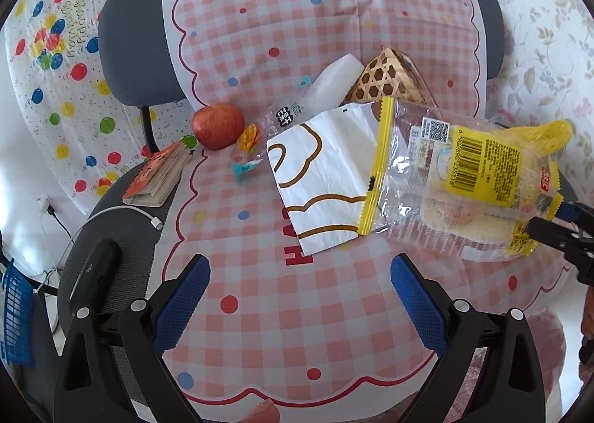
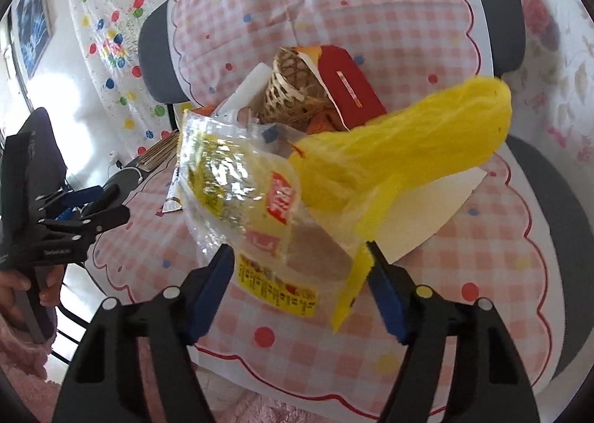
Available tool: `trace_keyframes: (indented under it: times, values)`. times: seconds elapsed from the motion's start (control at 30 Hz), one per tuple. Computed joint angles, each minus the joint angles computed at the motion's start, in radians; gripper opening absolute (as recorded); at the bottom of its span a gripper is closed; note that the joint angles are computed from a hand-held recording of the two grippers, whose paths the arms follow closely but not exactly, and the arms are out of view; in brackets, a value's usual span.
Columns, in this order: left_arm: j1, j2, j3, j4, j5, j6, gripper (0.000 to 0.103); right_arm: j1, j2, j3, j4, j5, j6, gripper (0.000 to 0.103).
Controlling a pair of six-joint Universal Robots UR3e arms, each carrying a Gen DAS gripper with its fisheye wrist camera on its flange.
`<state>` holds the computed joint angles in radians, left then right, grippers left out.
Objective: Collect trash
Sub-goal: 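Reach the right tool to the clear yellow-labelled bag and grasp it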
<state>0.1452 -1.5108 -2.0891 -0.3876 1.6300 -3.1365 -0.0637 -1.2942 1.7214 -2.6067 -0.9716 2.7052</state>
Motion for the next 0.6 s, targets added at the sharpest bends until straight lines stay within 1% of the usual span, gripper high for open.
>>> trace_keyframes:
  times: [0.13, 0.17, 0.27, 0.37, 0.43, 0.5, 0.6]
  values:
    - [0.002, -0.008, -0.005, 0.007, 0.019, 0.003, 0.096, 0.007, -0.071, 0.086, -0.085, 0.021, -0.027, 0.069]
    - [0.004, -0.007, -0.008, 0.010, 0.021, 0.005, 0.096, 0.011, -0.073, 0.083, -0.079, 0.023, -0.040, 0.066]
    - [0.001, -0.002, -0.013, 0.005, 0.033, 0.001, 0.096, 0.044, -0.029, 0.026, -0.032, 0.007, -0.049, 0.063]
    - [0.011, 0.018, -0.032, 0.001, 0.024, 0.004, 0.096, 0.062, 0.054, -0.062, 0.062, 0.040, -0.023, 0.063]
    - [0.023, 0.042, -0.054, 0.001, 0.020, 0.010, 0.096, 0.065, 0.095, -0.087, 0.088, 0.082, -0.001, 0.063]
    - [0.040, 0.066, -0.078, 0.003, 0.012, 0.018, 0.096, 0.081, 0.119, -0.094, 0.084, 0.091, 0.026, 0.063]
    - [0.061, 0.089, -0.100, 0.002, 0.006, 0.028, 0.096, 0.118, 0.137, -0.118, 0.080, 0.050, 0.048, 0.063]
